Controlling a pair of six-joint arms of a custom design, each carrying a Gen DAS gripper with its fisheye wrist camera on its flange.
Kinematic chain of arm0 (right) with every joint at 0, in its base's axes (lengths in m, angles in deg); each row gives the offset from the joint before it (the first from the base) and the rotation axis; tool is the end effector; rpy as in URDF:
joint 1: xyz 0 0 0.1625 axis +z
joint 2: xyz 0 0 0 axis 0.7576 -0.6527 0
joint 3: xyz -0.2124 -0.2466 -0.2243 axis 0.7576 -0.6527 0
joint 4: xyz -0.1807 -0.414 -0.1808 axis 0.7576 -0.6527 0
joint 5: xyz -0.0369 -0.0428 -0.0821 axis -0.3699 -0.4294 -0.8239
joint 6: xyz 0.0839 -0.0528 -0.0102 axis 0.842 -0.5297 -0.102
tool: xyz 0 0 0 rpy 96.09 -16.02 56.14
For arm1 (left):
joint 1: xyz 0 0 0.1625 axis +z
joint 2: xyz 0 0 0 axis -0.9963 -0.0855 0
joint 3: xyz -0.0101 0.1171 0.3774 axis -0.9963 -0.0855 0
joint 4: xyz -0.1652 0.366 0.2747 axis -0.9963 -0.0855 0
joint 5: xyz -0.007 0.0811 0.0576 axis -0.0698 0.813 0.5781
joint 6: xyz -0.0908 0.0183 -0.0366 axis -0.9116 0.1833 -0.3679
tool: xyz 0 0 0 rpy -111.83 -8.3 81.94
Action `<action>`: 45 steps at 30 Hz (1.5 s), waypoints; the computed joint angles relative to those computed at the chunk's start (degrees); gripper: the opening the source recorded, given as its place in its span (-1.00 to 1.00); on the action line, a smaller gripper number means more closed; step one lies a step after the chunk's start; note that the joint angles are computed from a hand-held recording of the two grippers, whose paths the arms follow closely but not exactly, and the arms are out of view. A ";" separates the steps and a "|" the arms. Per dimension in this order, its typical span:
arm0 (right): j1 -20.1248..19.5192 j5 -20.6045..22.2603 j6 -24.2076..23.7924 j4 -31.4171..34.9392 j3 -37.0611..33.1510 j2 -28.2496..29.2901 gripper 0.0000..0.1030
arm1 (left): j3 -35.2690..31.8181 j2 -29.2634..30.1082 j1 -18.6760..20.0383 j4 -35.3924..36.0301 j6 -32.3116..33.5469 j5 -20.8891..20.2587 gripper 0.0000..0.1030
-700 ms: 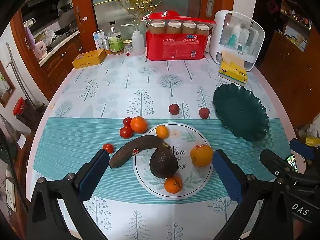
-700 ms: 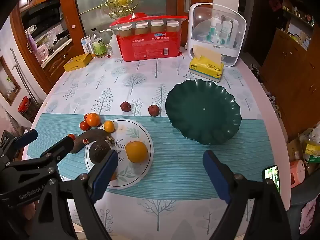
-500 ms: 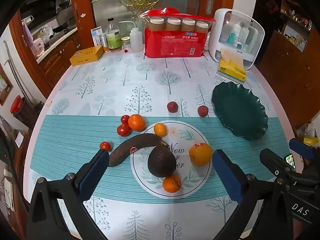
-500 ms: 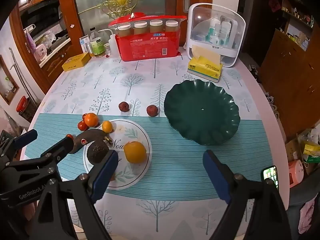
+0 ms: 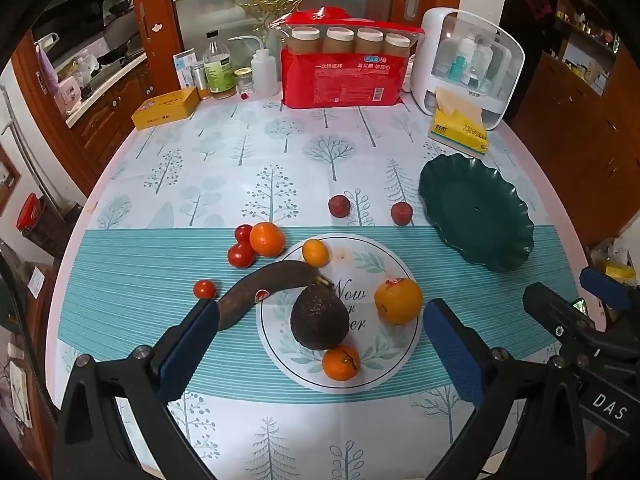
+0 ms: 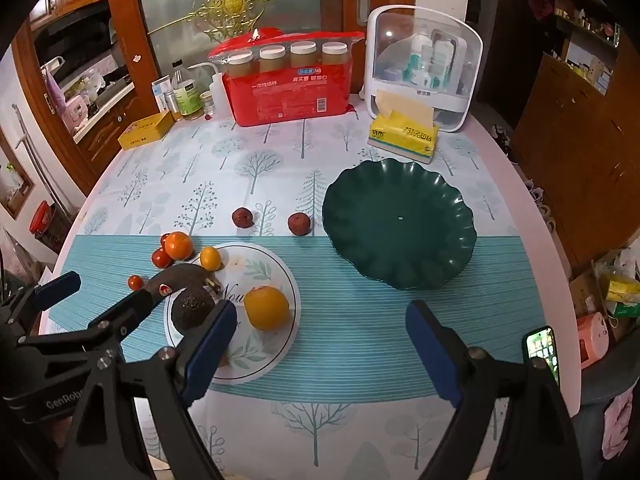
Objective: Organize fruits
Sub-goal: 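Move both tools toward the fruit on the white plate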
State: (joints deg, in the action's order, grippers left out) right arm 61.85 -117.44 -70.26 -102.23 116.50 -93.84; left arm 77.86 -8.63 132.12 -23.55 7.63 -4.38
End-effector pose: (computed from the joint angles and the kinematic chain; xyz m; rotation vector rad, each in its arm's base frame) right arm 0.3028 -0.5839 0.1380 0.6904 -2.3447 0.5278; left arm -0.2079 -0.5438 0.2278 -0.0779 2.2105 -0.7899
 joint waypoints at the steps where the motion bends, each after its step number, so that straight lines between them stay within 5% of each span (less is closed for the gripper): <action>1: -0.03 0.03 -0.05 0.02 0.00 0.00 0.70 | 0.02 -0.02 0.04 0.14 -0.22 -0.11 0.96; 27: -1.12 4.21 -2.76 1.07 3.08 -3.08 0.70 | 1.91 -1.82 -2.88 9.68 -12.03 0.95 0.96; 45: -0.46 4.03 -3.08 -1.18 2.11 -1.23 0.70 | 1.72 -2.34 -2.25 7.85 -6.82 4.81 0.96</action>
State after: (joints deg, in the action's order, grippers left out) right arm 61.40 -113.40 -73.34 -103.42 118.61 -95.07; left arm 79.58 -10.97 129.87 -15.70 0.81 0.43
